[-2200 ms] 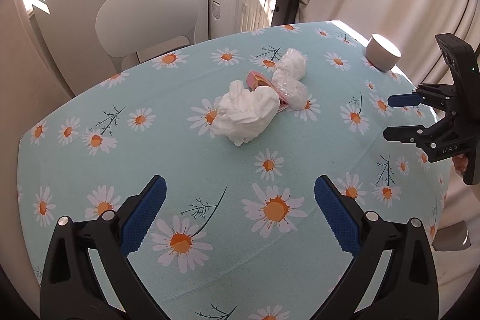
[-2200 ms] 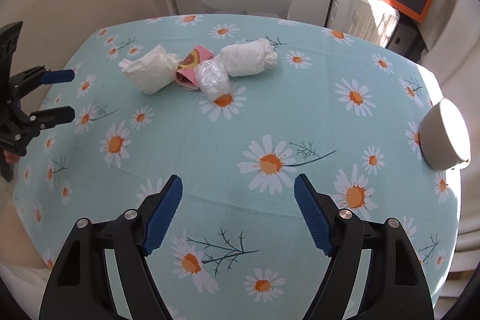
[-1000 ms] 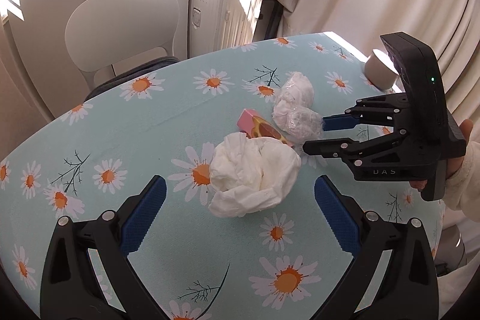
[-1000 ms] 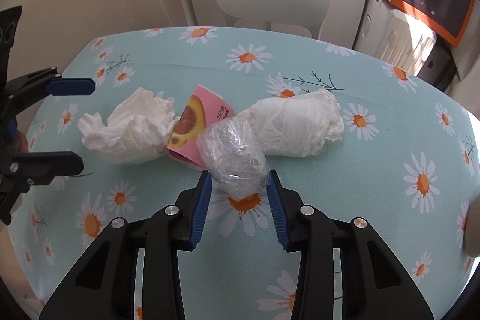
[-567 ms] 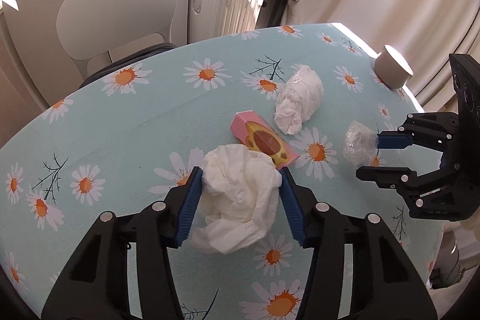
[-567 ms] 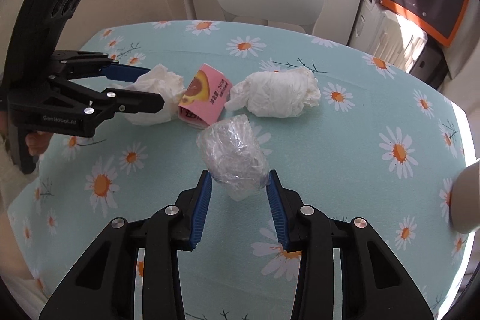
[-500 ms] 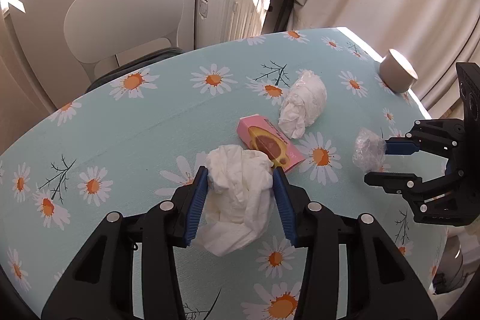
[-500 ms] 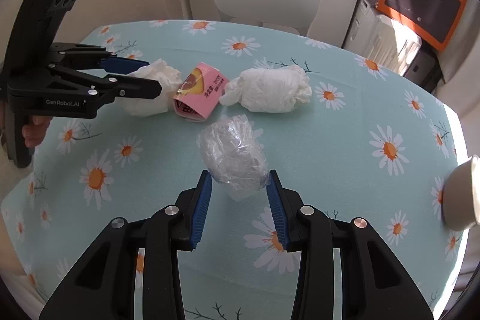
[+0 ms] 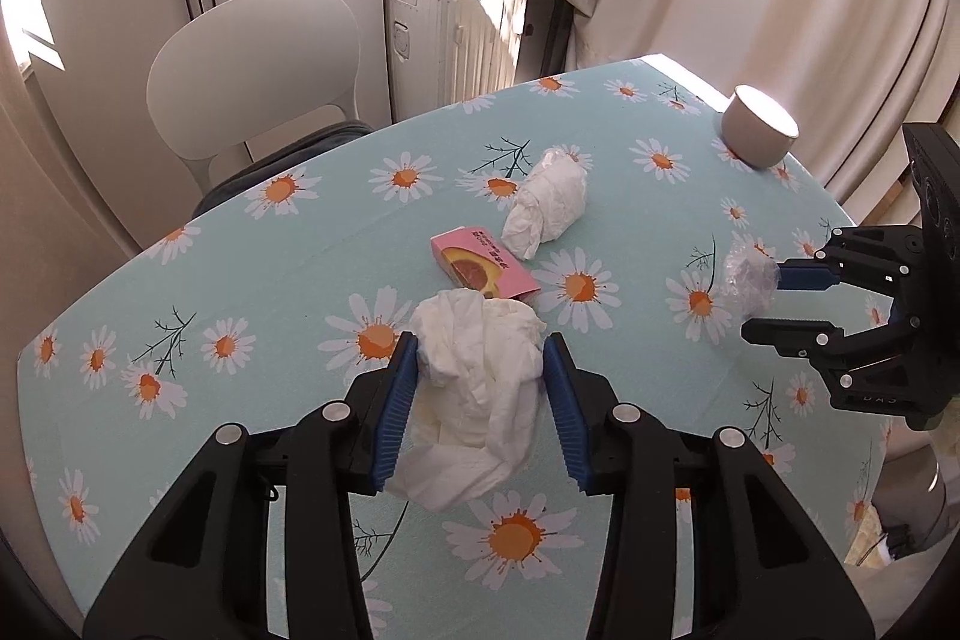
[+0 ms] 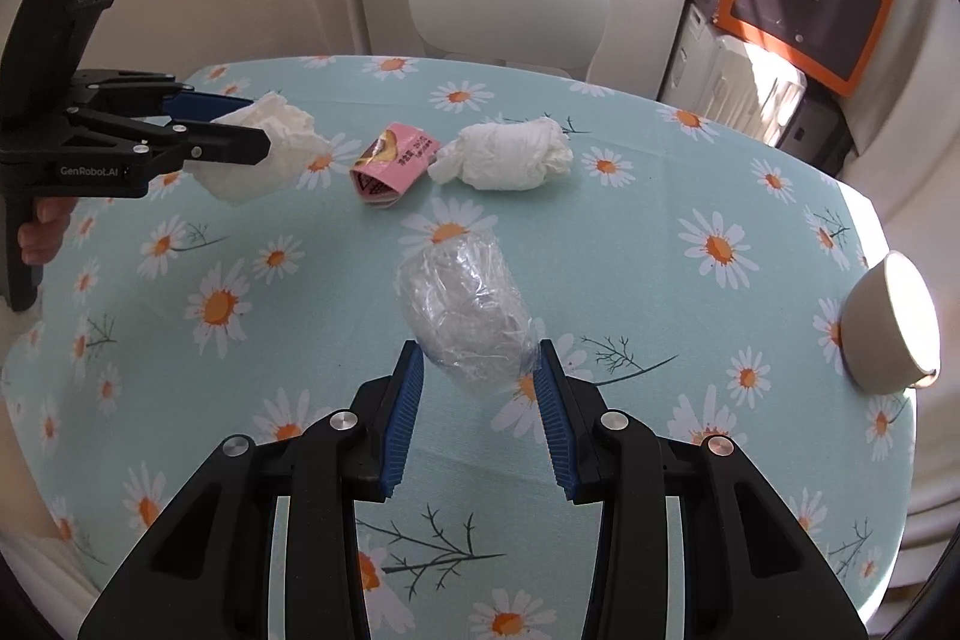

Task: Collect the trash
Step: 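Grasp the white tissue with the left tool while the right tool holds the bag, then carry bag and tissue over the black bin and open both tools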

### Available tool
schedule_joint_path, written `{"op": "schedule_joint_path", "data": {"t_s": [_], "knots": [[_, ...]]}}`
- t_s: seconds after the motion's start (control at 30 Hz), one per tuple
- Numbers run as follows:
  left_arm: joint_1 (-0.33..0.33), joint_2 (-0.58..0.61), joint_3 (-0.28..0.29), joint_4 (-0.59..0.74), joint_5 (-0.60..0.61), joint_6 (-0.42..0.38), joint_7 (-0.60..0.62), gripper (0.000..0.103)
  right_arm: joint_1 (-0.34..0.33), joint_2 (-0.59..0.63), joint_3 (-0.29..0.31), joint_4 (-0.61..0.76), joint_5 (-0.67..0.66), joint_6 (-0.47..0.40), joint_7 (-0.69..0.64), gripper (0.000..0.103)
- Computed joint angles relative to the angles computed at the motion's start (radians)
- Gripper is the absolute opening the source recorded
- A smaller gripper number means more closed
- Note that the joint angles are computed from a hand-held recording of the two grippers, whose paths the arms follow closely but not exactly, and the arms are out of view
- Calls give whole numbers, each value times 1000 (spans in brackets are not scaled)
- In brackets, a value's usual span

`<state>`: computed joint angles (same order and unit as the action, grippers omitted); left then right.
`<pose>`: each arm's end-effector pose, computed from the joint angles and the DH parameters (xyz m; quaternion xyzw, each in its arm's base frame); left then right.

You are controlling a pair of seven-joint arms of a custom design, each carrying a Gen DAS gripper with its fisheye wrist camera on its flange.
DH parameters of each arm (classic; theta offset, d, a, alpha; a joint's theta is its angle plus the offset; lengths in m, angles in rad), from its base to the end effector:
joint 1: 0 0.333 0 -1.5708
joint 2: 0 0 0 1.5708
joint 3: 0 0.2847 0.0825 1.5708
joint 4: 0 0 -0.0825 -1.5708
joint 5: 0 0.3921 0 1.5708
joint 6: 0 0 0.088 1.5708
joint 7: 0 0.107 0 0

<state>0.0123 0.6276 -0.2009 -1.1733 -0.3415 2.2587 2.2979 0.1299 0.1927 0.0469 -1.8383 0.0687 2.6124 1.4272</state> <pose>0.7522 -0.1087 0.4578 -0.4044 0.8620 -0.2900 0.0968 0.6460 0.1122 0.4554 -0.7615 0.5807 -0.1781 0.2263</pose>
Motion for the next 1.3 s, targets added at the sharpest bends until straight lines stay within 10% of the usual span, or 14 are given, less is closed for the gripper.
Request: {"op": "schedule_joint_path", "data": {"t_s": [0.53,1.3], "knots": [[-40,-325,-23,-387,-101,45,158,44,1,-404,-63,-401,-124,56,131,36],[-217,-558,-48,-606,-213,-91,387,44,-119,-1064,-61,-897,-321,-125,416,36]]}}
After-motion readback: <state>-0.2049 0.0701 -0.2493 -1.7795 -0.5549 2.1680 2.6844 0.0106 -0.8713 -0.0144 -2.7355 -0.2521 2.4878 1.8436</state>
